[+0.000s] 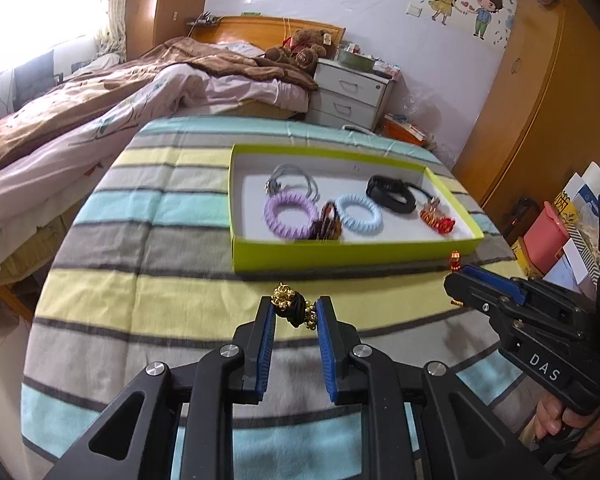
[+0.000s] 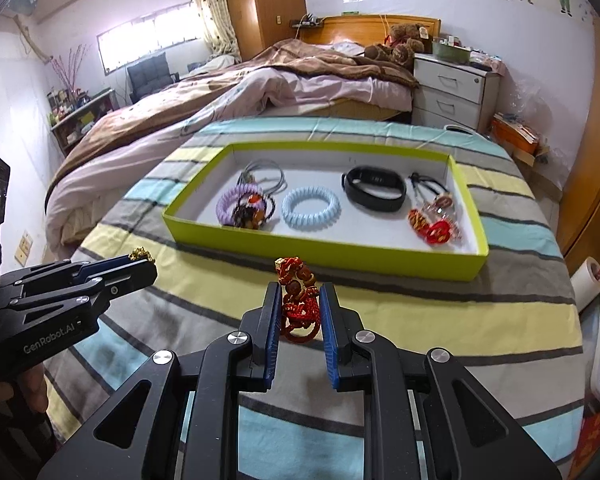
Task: Organize jewelry
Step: 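Carry the gold charm and red charm into the box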
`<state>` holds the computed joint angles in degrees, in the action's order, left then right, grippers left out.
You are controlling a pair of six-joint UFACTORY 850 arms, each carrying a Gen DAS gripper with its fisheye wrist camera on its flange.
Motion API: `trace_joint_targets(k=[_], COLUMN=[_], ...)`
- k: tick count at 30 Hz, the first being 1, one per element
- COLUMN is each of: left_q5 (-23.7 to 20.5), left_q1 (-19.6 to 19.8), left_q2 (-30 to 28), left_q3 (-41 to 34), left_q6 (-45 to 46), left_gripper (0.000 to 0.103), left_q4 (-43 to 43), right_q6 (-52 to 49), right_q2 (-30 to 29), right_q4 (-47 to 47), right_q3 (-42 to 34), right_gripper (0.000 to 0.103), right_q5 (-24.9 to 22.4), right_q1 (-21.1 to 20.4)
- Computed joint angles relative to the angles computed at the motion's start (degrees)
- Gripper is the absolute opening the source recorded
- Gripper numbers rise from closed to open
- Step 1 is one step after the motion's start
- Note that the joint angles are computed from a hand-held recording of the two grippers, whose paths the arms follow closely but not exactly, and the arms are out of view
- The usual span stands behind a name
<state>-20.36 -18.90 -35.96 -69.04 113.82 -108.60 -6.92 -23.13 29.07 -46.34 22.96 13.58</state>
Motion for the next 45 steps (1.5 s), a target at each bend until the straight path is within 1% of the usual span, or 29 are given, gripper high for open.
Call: trace_joint_targets(k=[3,10,14,17,21,26,29,33,34,36,39,45], left_q5=[-0.26,-0.30,-0.58,-0.75,-0.60,-0.54,-1.75,-2.76,-3.03,-4.00,-5.10,-7.38], left_q1=[-0.21,-0.79,-0.99,-1.25,-1.71,-2.49,-2.91,-3.57,-3.69,-4.04,-4.27,-4.95], left_q2=[0.03,-0.26,-0.93,-1.92,-3.50,-6.70,-9.06,-12.95,-13.68,-16.10,-18.75,-23.53], left_q3=[-1.07,-3.38,-5.44,-7.85,-11.08,-16.59,-20.16,-26.04,-27.05,-30.58,-34.28,-41.12], left_q6=[0.13,-1.83,-4.65,-8.35,-12.11,-21.43,-25.49,-34.33,-35.58,-40.92,-45.77,-54.91], left_gripper=[0.021,0.021,0.021,0.021,0.021,0.021,0.021,0.021,0.021,0.021,0.021,0.021], left_q4=[0.33,2.25,5.29,9.28,13.26,22.09,26.03,35.00,36.08,41.20,45.74,54.80], right_q6=[1.62,1.58,1.66,1.04,0.97,2.02,2.80,3.03,3.06,2.72,3.36,-0.96], right_q2=[0.39,1.38,2.12,2.94,3.16,2.08,0.86,-1.37,-2.05,-3.33,-4.53,-6.69], right_q4=[-1.59,-2.04,-2.45,-2.15,-2.59,-4.57,-6.00,-6.77,-7.07,-7.11,-8.71,-5.66], right_q3=[0.10,0.36,0.42,0.46,-0.27,-1.99,-3.25,-5.06,-5.64,-6.84,-8.18,-10.72], right_gripper=[0.020,0.020,0.020,0.020,0.020,0.020,0.020,0.020,0.020,0.020,0.020,0.020], right_q5=[0.15,0.27,0.32,0.50,-0.43,-2.26,-3.68,-5.53,-6.18,-7.67,-9.29,-11.83], right_q1=[-0.72,-1.69,-2.31,-2.90,-4.19,-6.03,-6.86,-7.80,-8.07,-8.51,-9.12,-9.82])
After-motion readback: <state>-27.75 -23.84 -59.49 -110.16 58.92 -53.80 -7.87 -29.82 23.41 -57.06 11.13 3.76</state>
